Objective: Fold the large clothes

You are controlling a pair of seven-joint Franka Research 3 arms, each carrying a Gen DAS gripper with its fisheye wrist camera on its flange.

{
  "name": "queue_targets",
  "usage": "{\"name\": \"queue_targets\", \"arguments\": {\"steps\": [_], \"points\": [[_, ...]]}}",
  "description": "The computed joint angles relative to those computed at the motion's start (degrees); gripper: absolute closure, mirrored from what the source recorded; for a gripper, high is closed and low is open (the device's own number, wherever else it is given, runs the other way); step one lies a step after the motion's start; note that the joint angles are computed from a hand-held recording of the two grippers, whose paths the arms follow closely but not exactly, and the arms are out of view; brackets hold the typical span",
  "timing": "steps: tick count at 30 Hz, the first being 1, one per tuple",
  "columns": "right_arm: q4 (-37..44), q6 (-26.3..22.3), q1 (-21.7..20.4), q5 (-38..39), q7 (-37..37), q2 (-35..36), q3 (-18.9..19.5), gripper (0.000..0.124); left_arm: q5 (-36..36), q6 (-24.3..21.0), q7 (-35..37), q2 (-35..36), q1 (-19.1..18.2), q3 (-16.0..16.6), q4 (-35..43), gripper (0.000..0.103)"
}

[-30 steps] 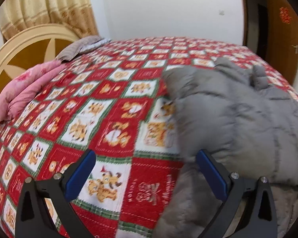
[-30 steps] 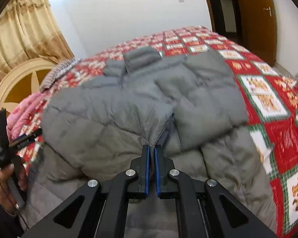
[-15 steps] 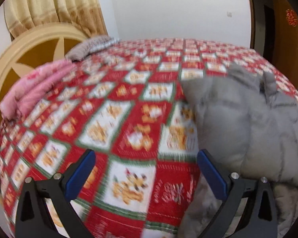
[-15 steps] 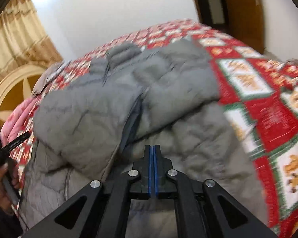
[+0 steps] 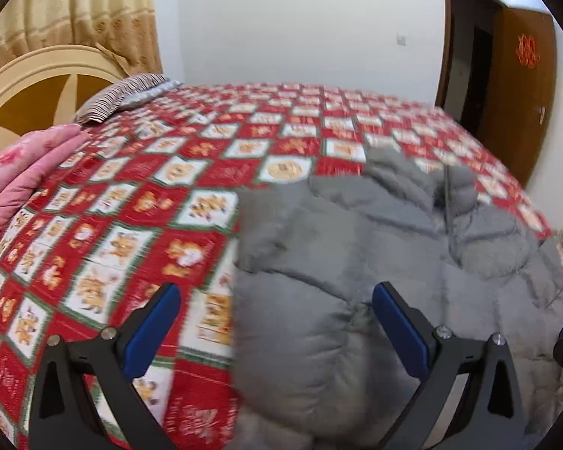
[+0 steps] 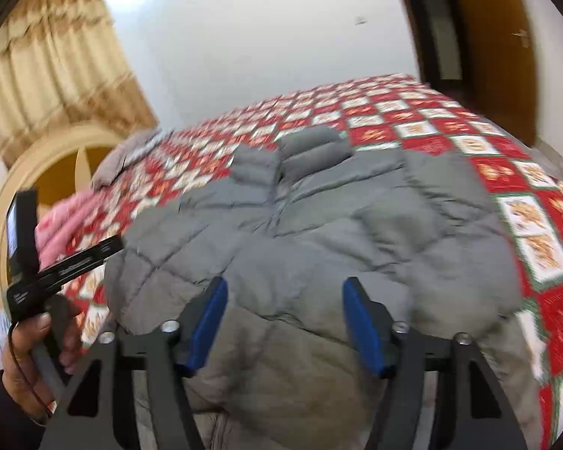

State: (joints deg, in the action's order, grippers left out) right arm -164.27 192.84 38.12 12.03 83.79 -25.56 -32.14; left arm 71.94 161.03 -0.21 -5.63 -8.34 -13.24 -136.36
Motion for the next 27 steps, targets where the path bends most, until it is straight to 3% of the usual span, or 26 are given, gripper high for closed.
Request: {"name": "queue_targets", "arguments": {"steps": [2,7,12,16,19,24,27], "points": [[1.7,-1.0,1.1,0.0,0.2,3.0,-0.7,0.062,-2.4,-1.9,2.0,2.6,-0.4,-0.1,1.2,0.0],[2.2,0.2,6.5,-1.8,0.7,7.2,-6.9,0.062,-2.4,1.9,0.8,5.3,-0.6,1.5,0.8,0.0],[2.1,1.8,3.9,-4.5,2.8,11.3,-4.2,0.062,-10.6,4.9,9.1,7.9,-0.8,2.4,1.1,0.0],[2.5,1.7,0.7,-6.0,4.6,13.2,-1.0,0.062,-14.7,4.4,12.9,8.7,-1.8,2.8,1.3,0.0],[2.6,1.2,-5.0,-5.1,4.4,14.0,5.2,0.062,-14.6,2.6,13.3,9.0,-2.7,2.9,1.9,0.0],[3.1,0.3,-20.8,1.7,0.3,15.5,24.1,0.062,-14.6,2.5,13.1,9.0,-3.1,3.2,1.8,0.0],[3.4,-0.3,-26.5,4.2,-1.6,15.7,30.7,0.062,-14.8,2.7,13.4,9.1,-3.1,3.4,1.8,0.0]]}}
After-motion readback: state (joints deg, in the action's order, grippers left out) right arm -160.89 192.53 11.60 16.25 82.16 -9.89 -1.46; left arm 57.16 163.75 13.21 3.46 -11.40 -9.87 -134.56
